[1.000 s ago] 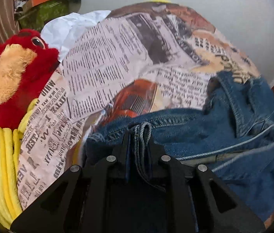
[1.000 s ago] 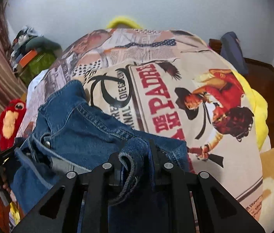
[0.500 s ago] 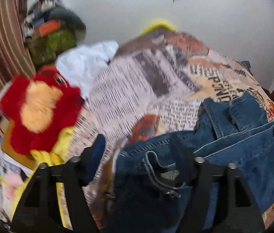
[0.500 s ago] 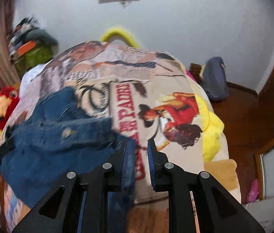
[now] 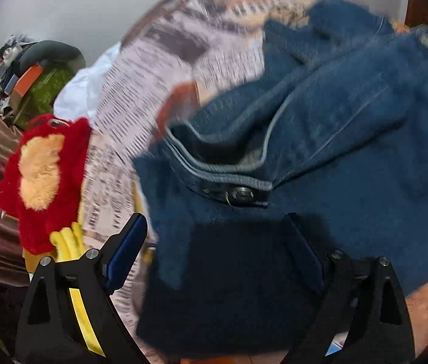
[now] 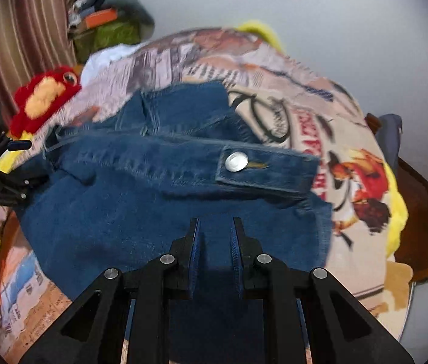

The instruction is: Fold large clothes

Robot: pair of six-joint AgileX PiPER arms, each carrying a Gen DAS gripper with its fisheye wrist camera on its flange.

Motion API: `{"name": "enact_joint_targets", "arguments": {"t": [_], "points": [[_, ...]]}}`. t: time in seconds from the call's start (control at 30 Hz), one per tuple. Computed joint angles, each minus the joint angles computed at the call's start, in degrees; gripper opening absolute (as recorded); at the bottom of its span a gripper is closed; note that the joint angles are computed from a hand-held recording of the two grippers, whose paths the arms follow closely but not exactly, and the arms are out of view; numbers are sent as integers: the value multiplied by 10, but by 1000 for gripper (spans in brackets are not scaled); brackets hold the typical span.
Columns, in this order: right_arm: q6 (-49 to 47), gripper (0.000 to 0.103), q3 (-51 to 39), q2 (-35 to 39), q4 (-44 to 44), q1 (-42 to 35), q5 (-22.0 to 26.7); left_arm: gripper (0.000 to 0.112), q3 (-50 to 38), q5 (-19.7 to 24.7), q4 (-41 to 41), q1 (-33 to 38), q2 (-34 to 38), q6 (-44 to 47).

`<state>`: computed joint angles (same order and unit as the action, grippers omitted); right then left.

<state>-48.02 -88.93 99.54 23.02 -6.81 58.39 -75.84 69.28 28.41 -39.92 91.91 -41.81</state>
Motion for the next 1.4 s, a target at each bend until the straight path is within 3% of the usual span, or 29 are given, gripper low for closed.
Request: {"name": "enact_joint_targets", "arguments": {"t": [0.1, 0.27, 0.37, 0.43, 0.57, 0.63, 0.77, 1.0, 1.07, 1.27, 1.4], "points": [[33, 15, -8, 31, -45, 30, -13, 92, 11, -37, -2, 24, 10, -13], [57, 15, -27, 58, -86, 61, -68, 93, -37, -26, 42, 55, 44, -30], [105, 15, -100, 101, -96, 60, -43, 93, -71, -26, 47, 79, 55, -28], [127, 15, -166, 144, -63, 42, 1, 93, -86, -29, 47, 93, 57, -38], [154, 15, -191, 168, -26, 25, 6, 103, -103, -32, 29, 132, 75, -63], [158, 15, -164, 152, -41, 33, -18, 103, -102, -40, -2, 148, 74, -51], [166, 15, -115, 103, -108, 53, -40, 103, -81, -33, 16, 127, 33, -62], [122, 15, -102, 42, 25, 14, 62, 103, -63, -18, 5, 75, -64, -44], [114, 15, -80, 19, 38, 24, 71, 103, -61, -13, 6, 45, -76, -45], [94, 15, 25, -46, 25, 100, 46, 103, -59, -35, -16, -21, -66, -57], [120, 15, 85, -51, -54, 160, -3, 103, -40, -59, -28, -41, -38, -76]]}}
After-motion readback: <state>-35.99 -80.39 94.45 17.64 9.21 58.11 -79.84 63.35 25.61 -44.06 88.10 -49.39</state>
